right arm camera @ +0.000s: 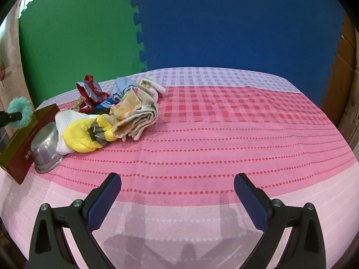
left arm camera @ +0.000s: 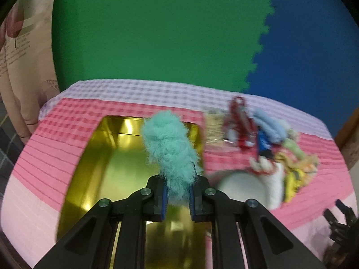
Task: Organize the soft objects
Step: 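Carry the scrunchie into the gold tin and open the left gripper, then grasp the striped green-orange washcloth with the right gripper and lift it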
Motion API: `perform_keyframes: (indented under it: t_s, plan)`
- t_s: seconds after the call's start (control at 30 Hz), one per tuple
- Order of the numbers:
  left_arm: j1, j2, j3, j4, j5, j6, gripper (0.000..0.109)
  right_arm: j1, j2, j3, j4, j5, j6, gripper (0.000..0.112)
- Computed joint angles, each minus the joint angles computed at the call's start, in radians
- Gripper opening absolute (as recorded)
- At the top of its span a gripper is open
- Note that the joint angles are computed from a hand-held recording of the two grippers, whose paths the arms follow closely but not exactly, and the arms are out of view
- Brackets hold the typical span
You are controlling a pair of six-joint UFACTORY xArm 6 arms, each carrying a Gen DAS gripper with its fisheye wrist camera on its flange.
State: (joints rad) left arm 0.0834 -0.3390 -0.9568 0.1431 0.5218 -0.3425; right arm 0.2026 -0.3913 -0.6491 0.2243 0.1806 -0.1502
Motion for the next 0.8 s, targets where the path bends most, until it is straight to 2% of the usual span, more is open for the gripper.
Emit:
perform_keyframes:
  t_s: [0.13,0.23,0.33,0.37,0.43,0.47,0.5,0.57,0.6,0.7,0.8]
  plan:
    - [0.054,0.089,-0.062,-0.036,0.029,0.051,0.013,-0.002,0.004,-0.005,-0.051,0.011,0.035,0.103]
    - [0.076,0.147,-0.105,-0.008,0.053,0.040,0.014,0.000,0.005,-0.007,-0.080,0.020,0.053,0.103]
    - [0.095,0.198,-0.153,-0.074,0.098,0.079,0.020,0.000,0.005,-0.008,-0.101,0.024,0.070,0.103]
    - [0.098,0.209,-0.166,-0.066,0.108,0.070,0.024,0.000,0.005,-0.008,-0.108,0.025,0.076,0.103]
    - [0.098,0.218,-0.183,-0.005,0.128,0.019,0.046,0.000,0.010,-0.014,-0.116,0.032,0.080,0.103]
    - [0.095,0.216,-0.186,0.027,0.132,-0.008,0.069,0.000,0.012,-0.016,-0.120,0.034,0.082,0.103]
    - [0.090,0.206,-0.177,0.066,0.122,-0.042,0.078,0.000,0.014,-0.018,-0.134,0.037,0.091,0.103]
    - [0.088,0.177,-0.149,0.136,0.077,-0.095,0.081,-0.001,0.014,-0.019,-0.148,0.041,0.100,0.103]
    - [0.085,0.162,-0.137,0.158,0.067,-0.110,0.085,-0.001,0.013,-0.019,-0.156,0.044,0.107,0.103]
    - [0.073,0.119,-0.112,0.165,0.071,-0.130,0.087,-0.002,0.016,-0.024,-0.122,0.047,0.085,0.103]
    - [0.061,0.055,-0.066,0.151,0.063,-0.152,0.088,0.006,0.027,-0.055,0.036,0.083,-0.062,0.103]
